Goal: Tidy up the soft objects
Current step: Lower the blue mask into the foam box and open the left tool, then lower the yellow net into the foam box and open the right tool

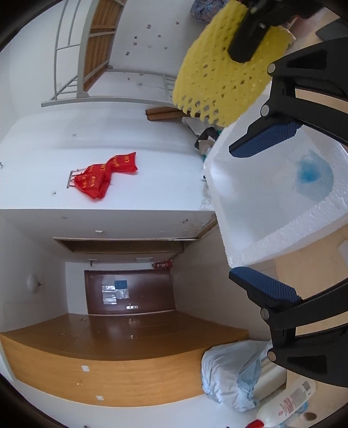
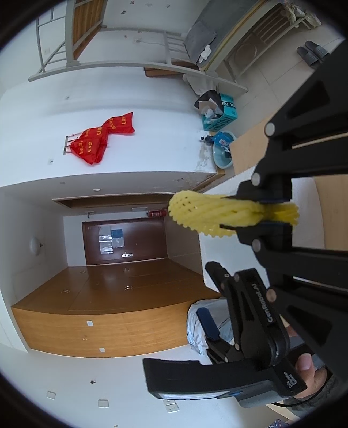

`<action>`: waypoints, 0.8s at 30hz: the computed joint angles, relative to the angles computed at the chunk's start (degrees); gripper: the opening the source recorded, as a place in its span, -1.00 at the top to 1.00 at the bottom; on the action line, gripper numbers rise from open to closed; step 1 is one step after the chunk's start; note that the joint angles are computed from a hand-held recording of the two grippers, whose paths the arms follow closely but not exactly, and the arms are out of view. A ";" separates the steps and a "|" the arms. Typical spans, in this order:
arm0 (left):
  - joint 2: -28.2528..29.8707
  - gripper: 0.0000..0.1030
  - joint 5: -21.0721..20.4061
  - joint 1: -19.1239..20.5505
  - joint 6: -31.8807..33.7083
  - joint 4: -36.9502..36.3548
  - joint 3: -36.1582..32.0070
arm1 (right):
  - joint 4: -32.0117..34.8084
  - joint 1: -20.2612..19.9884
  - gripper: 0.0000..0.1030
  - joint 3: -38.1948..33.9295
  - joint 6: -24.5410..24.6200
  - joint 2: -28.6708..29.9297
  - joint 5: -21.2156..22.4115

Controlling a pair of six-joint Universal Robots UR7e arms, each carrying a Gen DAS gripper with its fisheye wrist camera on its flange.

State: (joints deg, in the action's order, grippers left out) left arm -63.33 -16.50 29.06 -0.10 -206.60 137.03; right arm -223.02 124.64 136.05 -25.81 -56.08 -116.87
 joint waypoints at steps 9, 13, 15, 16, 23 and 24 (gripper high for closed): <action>-4.74 -0.79 5.45 -1.98 -6.89 5.08 3.69 | 1.42 0.15 0.77 -1.64 -0.97 1.84 0.04; -5.58 -0.79 8.45 -2.90 -5.96 2.66 4.55 | 2.74 -0.12 0.77 -3.25 -1.44 3.23 -0.40; -5.00 -0.79 9.82 -3.36 -4.48 -0.19 4.71 | 3.50 -0.27 0.77 -4.18 -1.65 3.98 -0.66; -5.24 -0.79 10.07 -3.45 -4.42 -0.26 4.85 | 3.95 -0.28 0.77 -4.48 -1.46 4.14 -0.75; -5.71 -0.79 9.37 -3.16 -5.09 1.02 5.25 | 5.94 -0.98 0.77 -6.37 -1.18 5.49 -0.56; -5.69 -0.79 9.50 -3.21 -4.87 0.73 5.44 | 5.98 -1.10 0.77 -6.60 -1.16 5.67 -0.66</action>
State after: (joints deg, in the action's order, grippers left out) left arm -69.02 -7.00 25.85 -4.96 -205.87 142.47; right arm -217.04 123.55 129.45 -26.98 -50.42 -117.53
